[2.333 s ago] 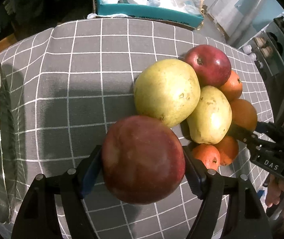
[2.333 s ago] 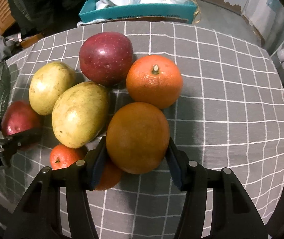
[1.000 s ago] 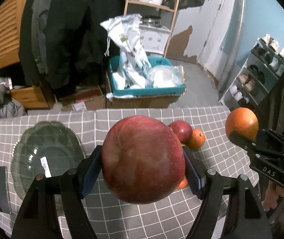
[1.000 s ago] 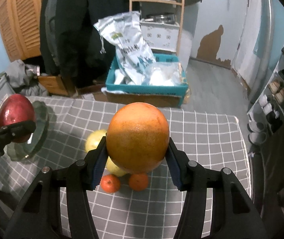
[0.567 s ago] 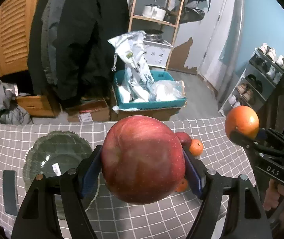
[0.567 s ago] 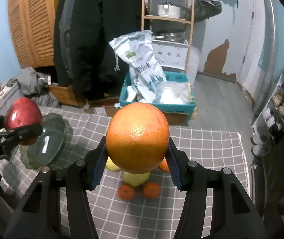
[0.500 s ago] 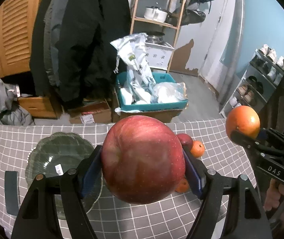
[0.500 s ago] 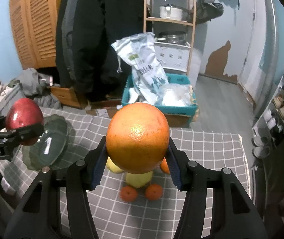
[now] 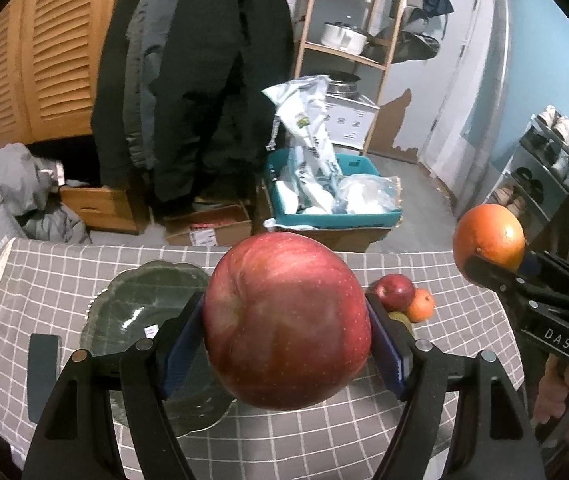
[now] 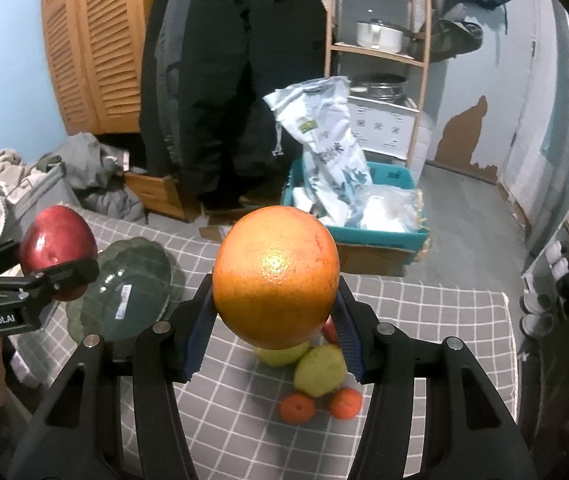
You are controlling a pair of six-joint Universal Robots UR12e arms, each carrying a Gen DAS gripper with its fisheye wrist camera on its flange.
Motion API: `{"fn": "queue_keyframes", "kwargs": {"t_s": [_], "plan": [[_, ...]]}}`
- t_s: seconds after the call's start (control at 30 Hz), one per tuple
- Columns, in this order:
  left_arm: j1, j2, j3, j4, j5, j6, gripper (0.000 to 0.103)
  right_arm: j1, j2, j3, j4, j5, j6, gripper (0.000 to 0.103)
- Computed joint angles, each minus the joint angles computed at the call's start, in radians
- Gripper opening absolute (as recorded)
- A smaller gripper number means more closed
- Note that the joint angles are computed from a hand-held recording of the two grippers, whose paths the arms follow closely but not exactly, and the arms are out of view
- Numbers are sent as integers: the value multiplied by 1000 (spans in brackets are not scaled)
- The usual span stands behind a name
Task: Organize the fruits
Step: 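Carry the red apple and orange toward the green glass bowl with both grippers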
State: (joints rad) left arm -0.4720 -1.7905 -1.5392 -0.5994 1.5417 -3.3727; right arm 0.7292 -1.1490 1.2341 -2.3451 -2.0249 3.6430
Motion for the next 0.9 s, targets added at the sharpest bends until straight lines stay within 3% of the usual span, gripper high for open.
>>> {"fn": "queue_keyframes", "kwargs": {"t_s": [0.57,0.9], "plan": [[64,43,-70,-25,54,-42,77,9,117,-171,61,82,-56,55],[107,54,-101,-65,70,-69,77,9,208,-296,119,169,-68,55]]}}
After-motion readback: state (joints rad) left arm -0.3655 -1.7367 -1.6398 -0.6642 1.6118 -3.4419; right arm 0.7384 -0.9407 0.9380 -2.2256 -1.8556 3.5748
